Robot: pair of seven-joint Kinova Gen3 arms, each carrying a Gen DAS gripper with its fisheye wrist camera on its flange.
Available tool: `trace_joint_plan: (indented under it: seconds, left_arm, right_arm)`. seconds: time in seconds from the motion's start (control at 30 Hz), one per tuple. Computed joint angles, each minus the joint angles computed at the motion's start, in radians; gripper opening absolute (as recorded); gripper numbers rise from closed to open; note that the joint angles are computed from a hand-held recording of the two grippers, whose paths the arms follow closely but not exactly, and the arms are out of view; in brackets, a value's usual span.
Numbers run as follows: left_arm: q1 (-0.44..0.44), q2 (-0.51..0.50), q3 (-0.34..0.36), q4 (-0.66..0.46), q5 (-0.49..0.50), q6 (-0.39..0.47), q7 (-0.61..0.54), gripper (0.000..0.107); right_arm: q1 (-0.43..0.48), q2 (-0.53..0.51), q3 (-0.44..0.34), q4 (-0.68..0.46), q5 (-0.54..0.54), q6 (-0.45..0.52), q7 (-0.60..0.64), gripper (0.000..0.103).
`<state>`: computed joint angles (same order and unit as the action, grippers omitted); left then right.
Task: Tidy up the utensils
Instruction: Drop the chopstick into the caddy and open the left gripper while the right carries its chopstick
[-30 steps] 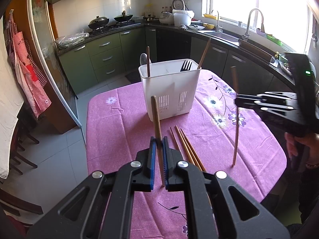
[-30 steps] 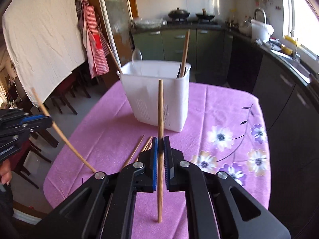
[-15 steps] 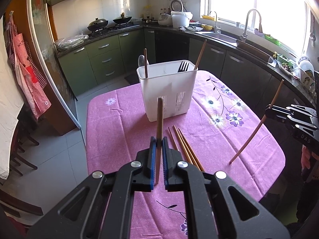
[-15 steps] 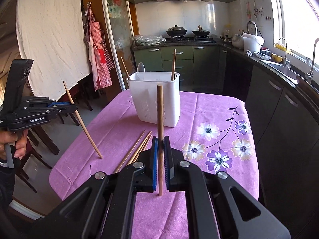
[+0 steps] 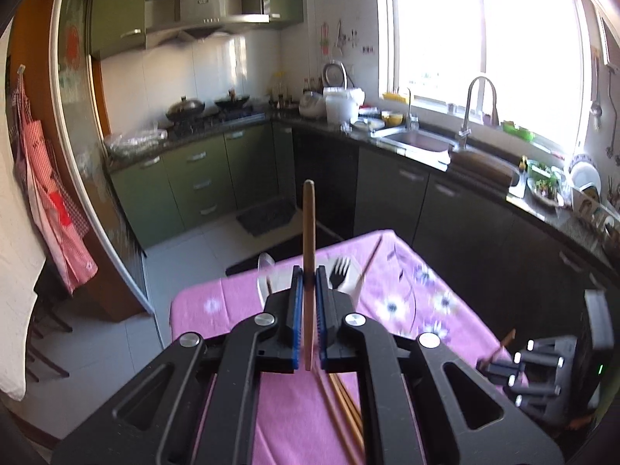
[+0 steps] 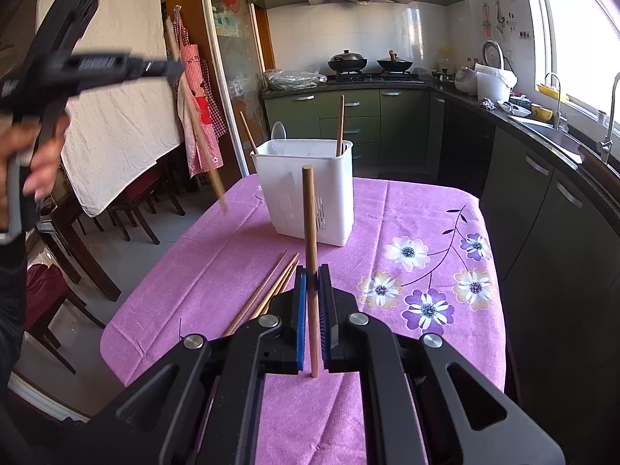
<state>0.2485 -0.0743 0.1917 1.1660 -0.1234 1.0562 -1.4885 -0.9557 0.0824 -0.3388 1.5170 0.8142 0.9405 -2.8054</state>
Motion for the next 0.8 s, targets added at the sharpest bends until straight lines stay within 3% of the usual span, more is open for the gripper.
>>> trace_joint_plan:
  seconds: [0.13, 0.33, 0.53, 0.8]
  left_arm:
    - [0.023, 0.074, 0.021, -0.111, -0.082, -0.033, 0.053, 0.006]
    - [0.103, 0.199, -0.02, -0.236, -0.175, 0.015, 0.103, 0.006]
    - [0.111, 0.255, -0.073, -0.221, -0.135, 0.061, 0.103, 0.006]
    - [0.068, 0.239, -0.089, -0.106, -0.058, 0.028, 0.065, 0.007]
  right_arm:
    - [0.009, -0.011, 0.0, 0.016, -0.003, -0.019, -0.007, 0.007]
    - [0.02, -0.02, -0.008, 0.03, -0.006, -0.036, -0.012, 0.007]
    - [0.027, -0.019, -0.011, 0.031, -0.007, -0.044, -0.012, 0.007]
    - [0.026, -0.002, -0.002, -0.006, -0.028, -0.033, 0.029, 0.007]
